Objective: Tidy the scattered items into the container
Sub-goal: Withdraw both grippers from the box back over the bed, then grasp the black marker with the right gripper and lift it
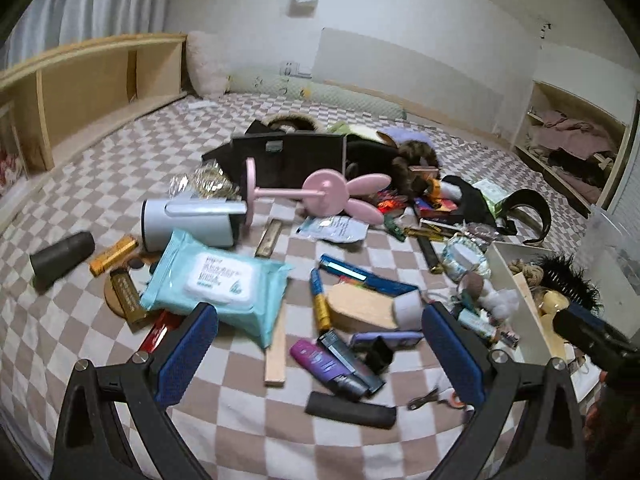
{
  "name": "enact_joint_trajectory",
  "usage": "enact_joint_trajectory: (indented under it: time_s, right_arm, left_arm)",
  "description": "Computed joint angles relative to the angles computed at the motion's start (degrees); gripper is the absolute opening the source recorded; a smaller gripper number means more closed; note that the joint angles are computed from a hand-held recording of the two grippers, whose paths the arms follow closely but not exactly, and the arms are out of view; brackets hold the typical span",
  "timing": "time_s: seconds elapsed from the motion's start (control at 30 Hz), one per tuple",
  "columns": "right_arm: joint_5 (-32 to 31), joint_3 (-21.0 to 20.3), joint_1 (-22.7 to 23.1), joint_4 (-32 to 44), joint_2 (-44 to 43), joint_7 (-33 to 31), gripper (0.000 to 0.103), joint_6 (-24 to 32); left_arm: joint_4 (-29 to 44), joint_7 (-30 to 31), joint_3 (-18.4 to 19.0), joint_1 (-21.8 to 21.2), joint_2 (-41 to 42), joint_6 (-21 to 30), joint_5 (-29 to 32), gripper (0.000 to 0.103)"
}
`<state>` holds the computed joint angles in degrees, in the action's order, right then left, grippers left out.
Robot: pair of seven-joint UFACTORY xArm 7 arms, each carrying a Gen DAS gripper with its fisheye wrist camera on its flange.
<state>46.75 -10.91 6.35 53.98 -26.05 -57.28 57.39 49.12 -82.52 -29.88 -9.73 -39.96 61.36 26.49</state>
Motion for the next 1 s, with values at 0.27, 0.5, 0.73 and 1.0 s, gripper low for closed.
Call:
enact_joint_trajectory:
  time_s: [0.27,0.5,0.73,1.0]
  right_arm:
    - [-3.81,1.93,-0.19,-5.07,-0.8,1.7,0.103,-1.42]
    - [-7.17,1.29,-0.52,-7.15,-1.51,2.58,0.103,1.8]
    - [-10.74,2.4,-1.97,-11.12,-5.19,3.49,0.076,2.01]
    - [-14.96,3.64,-0.42,-11.97,-4.08,5.96,0.027,0.09]
  left_arm:
    - [-4.31,0.58,0.99,-2.62,0.9,-1.84,-2.18,0.103]
    - [-8.53,-1.16,2.43,-5.04,-0.44,-4.2,-5.17,0.103]
    - [-10.9,-3.76,2.63,-5.06,-2.74,-6.08,-6.8,0.103]
    - [-11.43,-2.77,2.93,-5.12,-2.36,-7.97,-7.3,0.103]
